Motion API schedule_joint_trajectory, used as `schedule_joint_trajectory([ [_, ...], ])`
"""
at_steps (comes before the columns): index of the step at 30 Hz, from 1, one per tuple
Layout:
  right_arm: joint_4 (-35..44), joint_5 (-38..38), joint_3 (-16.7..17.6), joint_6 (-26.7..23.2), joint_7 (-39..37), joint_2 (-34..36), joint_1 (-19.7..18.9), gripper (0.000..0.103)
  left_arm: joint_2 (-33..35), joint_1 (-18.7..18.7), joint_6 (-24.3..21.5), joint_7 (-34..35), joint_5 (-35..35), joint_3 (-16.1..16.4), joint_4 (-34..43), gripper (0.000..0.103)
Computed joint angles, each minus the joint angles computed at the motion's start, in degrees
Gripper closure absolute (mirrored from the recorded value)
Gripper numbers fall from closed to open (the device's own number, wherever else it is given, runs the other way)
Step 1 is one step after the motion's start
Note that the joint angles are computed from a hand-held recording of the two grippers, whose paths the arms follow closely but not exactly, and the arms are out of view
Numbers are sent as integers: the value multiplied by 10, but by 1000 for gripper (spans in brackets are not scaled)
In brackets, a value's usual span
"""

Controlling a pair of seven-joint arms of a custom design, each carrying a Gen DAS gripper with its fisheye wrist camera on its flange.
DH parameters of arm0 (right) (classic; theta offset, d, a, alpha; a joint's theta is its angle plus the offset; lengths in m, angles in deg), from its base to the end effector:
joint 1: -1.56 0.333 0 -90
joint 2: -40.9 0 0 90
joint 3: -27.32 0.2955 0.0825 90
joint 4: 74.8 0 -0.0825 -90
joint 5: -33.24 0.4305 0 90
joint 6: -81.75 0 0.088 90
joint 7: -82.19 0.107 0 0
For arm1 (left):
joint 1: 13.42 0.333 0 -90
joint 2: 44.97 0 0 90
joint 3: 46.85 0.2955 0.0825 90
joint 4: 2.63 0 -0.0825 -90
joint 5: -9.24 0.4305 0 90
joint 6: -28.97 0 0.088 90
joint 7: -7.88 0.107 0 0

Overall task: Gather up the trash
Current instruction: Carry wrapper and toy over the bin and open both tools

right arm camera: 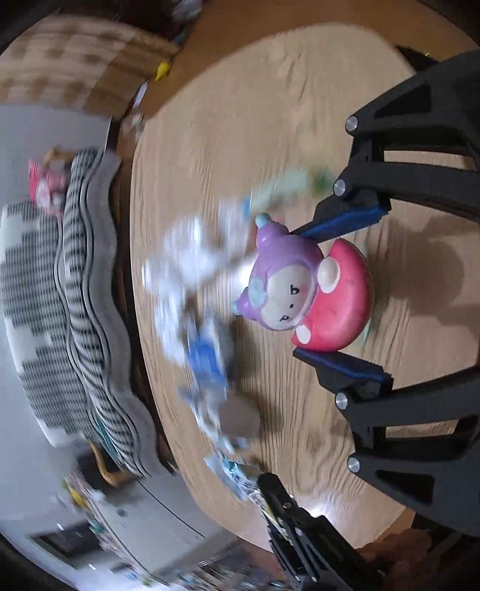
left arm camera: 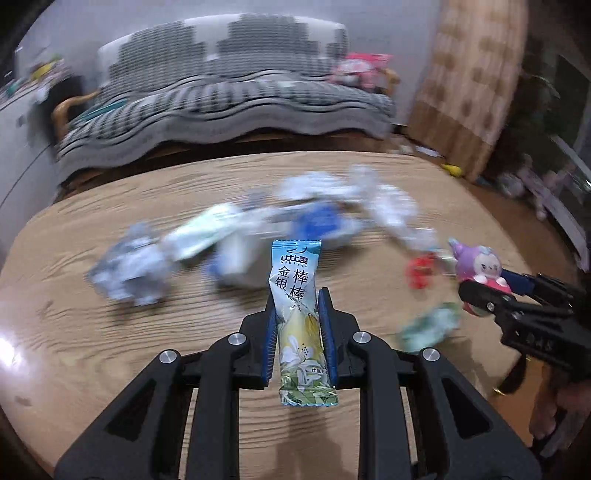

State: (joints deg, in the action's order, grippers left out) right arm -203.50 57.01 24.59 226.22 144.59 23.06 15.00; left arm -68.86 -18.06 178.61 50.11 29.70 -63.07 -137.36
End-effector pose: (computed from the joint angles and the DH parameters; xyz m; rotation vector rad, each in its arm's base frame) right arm 0.5433 0.0974 0.5220 -2.0841 1.3828 -0.3308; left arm 0.4855 -0.2031 0.5211 -1.9714 1.6042 -0.7369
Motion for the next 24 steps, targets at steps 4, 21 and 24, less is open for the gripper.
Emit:
schedule_joint_trajectory([
  [4,-9,-13,-39,8,8,-15,-51,47,94,-29,33,8,26,-35,84,82],
  [21,50,-20,-132,-103,43,99,-276,45,526,-259,22,173,-9,-23,521,82],
  [24,61,-16,-129,-109,31,114,-292,45,578,-291,3,196,-24,-6,589,82],
])
